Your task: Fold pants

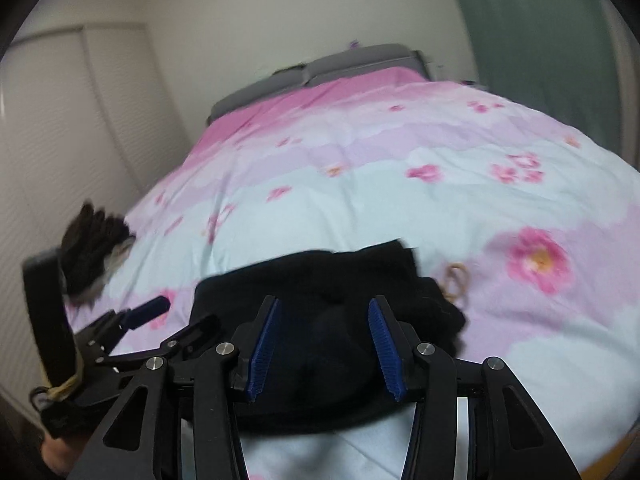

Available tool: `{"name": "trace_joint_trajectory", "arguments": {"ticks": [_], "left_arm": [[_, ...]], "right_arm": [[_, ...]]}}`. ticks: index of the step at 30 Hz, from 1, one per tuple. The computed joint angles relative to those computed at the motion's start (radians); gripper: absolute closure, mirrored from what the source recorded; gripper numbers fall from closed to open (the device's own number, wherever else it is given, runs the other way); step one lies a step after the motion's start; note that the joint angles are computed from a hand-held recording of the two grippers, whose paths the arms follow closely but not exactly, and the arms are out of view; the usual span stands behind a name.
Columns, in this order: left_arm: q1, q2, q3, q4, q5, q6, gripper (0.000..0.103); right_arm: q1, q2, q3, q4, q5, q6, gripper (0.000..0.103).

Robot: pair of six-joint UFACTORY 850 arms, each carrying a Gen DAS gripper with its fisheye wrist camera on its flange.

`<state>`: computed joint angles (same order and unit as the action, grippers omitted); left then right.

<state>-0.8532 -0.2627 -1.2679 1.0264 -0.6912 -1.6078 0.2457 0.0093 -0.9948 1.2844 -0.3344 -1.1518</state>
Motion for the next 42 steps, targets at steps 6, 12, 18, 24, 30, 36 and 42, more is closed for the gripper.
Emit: {"name": "trace_joint_trajectory", "arguments": {"ticks": [6,12,18,24,30,36,42], "left_arm": [[0.019,-0.01,0.023,-0.028,0.044,-0.025,0.001],[-0.019,0.016,0.03,0.034,-0.024,-0.099,0.003],[-0.057,0.043,0.031,0.031,-0.1,-0.13,0.003],[-0.071,0.048,0.041,0.0,-0.138,-0.218,0.003],[-0.087,0.059,0.058,0.016,-0.152,-0.356,0.003],[-0.088,0.063,0.082,0.063,-0.138,-0.598,0.003],[-0.083,0.043,0.086,0.063,-0.116,-0.722,0.003]], "right_arm": [[-0.006,-0.105,-0.062,-0.324,-0.081,0.349,0.057],[-0.014,-0.078,-0.035,-0.225,-0.066,0.234,0.054],[0.007,0.035,0.042,-0.144,0.083,0.181,0.017],[-0.013,0.068,0.066,-0.265,0.11,0.383,0.017],[-0.041,0.079,0.084,-0.194,0.08,0.376,0.017],[-0.069,0.078,0.116,0.013,0.088,0.308,0.017],[-0.135,0.015,0.133,0.284,-0.075,0.242,0.017]]}}
